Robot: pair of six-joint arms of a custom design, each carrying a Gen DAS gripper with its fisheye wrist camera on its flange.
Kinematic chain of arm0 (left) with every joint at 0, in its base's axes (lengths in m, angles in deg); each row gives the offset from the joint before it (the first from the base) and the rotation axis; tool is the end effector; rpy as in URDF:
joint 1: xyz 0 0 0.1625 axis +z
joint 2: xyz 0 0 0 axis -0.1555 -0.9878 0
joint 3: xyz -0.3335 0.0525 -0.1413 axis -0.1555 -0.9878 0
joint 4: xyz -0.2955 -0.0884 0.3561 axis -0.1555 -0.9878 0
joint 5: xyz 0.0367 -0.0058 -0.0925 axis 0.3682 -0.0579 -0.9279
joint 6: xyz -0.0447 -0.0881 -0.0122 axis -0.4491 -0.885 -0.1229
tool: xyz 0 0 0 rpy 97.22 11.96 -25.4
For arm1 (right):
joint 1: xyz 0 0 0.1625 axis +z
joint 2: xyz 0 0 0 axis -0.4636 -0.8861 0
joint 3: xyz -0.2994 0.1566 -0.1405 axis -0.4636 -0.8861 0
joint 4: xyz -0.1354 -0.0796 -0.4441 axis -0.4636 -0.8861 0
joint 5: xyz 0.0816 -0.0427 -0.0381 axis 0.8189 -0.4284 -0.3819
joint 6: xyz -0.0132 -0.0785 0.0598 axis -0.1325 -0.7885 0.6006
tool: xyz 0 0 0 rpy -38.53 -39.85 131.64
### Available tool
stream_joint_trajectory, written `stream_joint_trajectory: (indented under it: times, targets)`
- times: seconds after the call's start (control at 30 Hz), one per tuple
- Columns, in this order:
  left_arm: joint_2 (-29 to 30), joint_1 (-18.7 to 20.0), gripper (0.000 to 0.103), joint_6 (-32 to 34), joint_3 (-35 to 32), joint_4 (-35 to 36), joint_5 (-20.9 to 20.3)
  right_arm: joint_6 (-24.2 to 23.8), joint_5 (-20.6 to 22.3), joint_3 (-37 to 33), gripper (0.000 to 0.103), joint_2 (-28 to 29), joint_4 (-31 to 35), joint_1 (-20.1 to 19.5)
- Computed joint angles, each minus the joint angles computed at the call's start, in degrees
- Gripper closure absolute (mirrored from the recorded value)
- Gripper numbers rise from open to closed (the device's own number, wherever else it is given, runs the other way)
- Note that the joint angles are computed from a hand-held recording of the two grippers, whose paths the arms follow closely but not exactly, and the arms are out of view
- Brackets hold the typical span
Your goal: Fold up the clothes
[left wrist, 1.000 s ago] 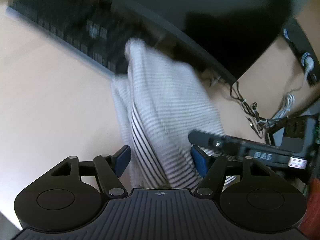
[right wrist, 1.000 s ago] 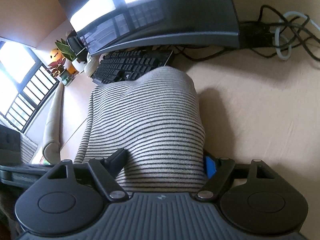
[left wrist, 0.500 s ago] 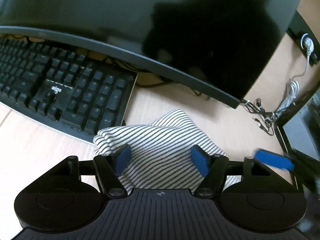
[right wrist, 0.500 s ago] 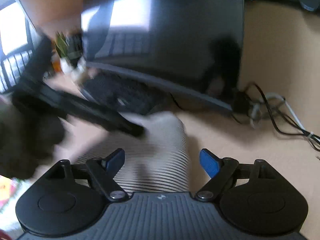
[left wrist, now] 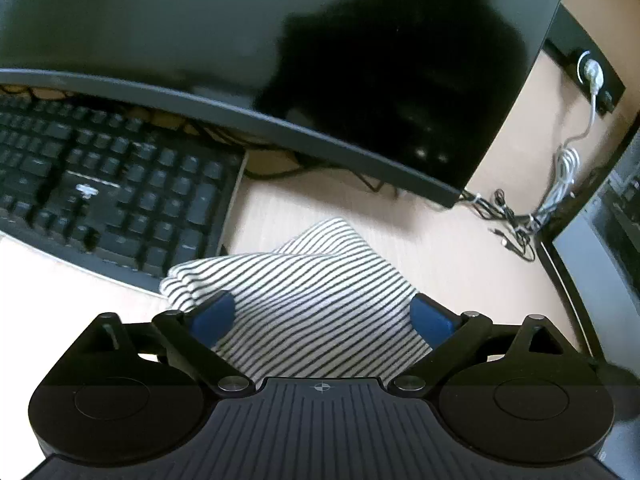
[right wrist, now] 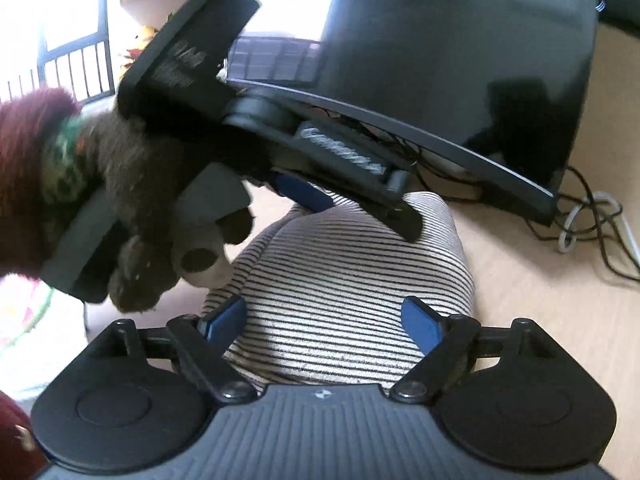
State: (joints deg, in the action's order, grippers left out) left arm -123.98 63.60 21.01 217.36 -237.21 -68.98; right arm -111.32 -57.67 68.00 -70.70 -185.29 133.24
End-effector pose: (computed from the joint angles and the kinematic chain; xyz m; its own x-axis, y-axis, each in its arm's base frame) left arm -0.0658 -0.4343 0.2110 -0.9033 0.0174 -0.4287 0.3127 0.7107 -0.6302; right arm 0.2451 -0.4340 -0.0392 -0.5079 -0.7345 0.4500 -0.8614 0.4344 -0.2631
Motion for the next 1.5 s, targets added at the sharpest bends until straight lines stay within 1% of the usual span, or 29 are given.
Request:
stream_joint_trajectory:
  times: [0.03,0.1,0.2,0.27,0.3,0.33,0.43,0.5,0.53,0.57,0.63,0.7,0.8,0.87,0.97,1.03,1.07,1.1,1.13,1.17,1.23,1.27,1.3,1.33,1.43,1.5]
  targets:
    - [-1.37,-0.83,0.006,-0.99,0.57,0.89,0.56,1.17,0.70,0.22,0.018,-1.48,1.56,-0.33]
    - [-6.35,-2.99,0.005,-3.71,2.76,3.43,0.72,4.40,2.12,0.72,0.018,-4.39,2.79,-1.28]
    - [-14.47,-5.13,0.005,-9.34,5.85,9.60,-0.36,11.43,5.47,0.43,0.018,-8.47,7.01,-4.23]
    - [-17.99,-5.27,0.005,-14.23,7.08,13.86,-1.70,15.52,6.91,-1.19,0.018,-8.64,9.62,-6.65]
    - [-18.89,-4.92,0.005,-16.37,7.50,15.55,-2.90,17.08,6.68,-2.43,0.017,-7.87,10.82,-7.60]
    - [-19.12,-4.50,0.007,-17.67,7.82,16.77,-4.10,18.47,6.62,-3.42,0.017,-7.28,12.20,-8.56]
    - [-17.62,-3.36,0.024,-19.86,8.41,19.03,-6.52,20.27,7.47,-3.23,0.016,-7.10,16.79,-11.01]
    - [-15.58,-2.95,0.025,-19.75,8.69,17.41,-6.78,21.08,9.18,-2.83,0.018,-7.12,19.00,-11.94]
    - [-14.40,-2.54,0.025,-19.27,8.31,15.75,-7.14,21.37,10.42,-2.57,0.024,-7.19,19.89,-12.25]
    - [-13.25,-2.15,0.025,-18.81,7.92,14.14,-7.51,21.40,11.18,-2.46,0.027,-7.18,20.44,-12.35]
    - [-10.95,-1.37,0.025,-17.85,7.16,10.90,-8.29,19.01,9.86,-2.90,0.031,-7.03,18.78,-11.07]
    - [-8.27,-0.56,0.025,-16.41,6.64,6.87,-9.18,17.07,9.24,-3.38,0.032,-7.43,18.10,-10.33]
    - [-5.19,-0.77,0.024,-16.16,7.19,2.62,-7.84,14.96,6.23,-5.06,0.032,-6.78,18.60,-9.42]
    - [-6.06,-2.49,0.024,-16.81,8.07,3.66,-5.46,13.80,4.09,-5.59,0.031,-5.71,17.99,-8.73]
    - [-10.51,-5.80,0.024,-20.26,9.27,9.88,-0.92,13.64,4.99,-3.87,0.030,-6.42,16.71,-9.57]
    - [-15.03,-9.14,0.024,-22.08,10.35,14.11,3.77,14.43,5.19,-3.44,0.029,-6.40,15.99,-9.77]
    - [-16.73,-10.51,0.024,-21.93,10.69,14.65,5.59,14.88,5.29,-3.29,0.029,-6.63,15.90,-9.85]
    - [-18.00,-11.72,0.023,-21.43,10.86,14.63,7.26,15.58,4.96,-3.99,0.029,-5.43,15.05,-9.16]
    - [-18.02,-12.40,0.023,-19.92,10.56,12.94,8.26,15.99,4.62,-4.50,0.028,-4.48,14.23,-8.60]
    - [-16.65,-12.36,0.022,-17.58,9.77,10.05,8.34,15.56,4.25,-4.37,0.028,-4.30,13.40,-8.40]
    - [-11.67,-11.10,0.021,-11.36,7.26,2.66,7.00,13.98,3.15,-4.25,0.027,-3.71,11.31,-7.61]
    - [-8.71,-9.93,0.021,-8.85,5.70,0.00,6.11,12.83,2.24,-4.48,0.025,-2.92,9.77,-6.87]
    - [-6.00,-8.69,0.021,-6.63,4.17,-2.09,5.26,11.13,1.12,-4.30,0.019,-2.65,7.89,-6.18]
    - [-3.62,-7.13,0.021,-5.09,2.72,-3.06,4.52,9.52,0.29,-4.05,0.016,-2.46,6.07,-5.58]
    - [1.48,-2.27,0.021,-3.28,-0.68,-2.40,2.46,6.13,0.62,-2.66,0.012,-3.01,1.69,-4.62]
    - [2.92,0.40,0.021,-3.43,-1.50,-1.82,0.97,6.86,2.64,-2.18,0.005,-3.62,1.51,-4.23]
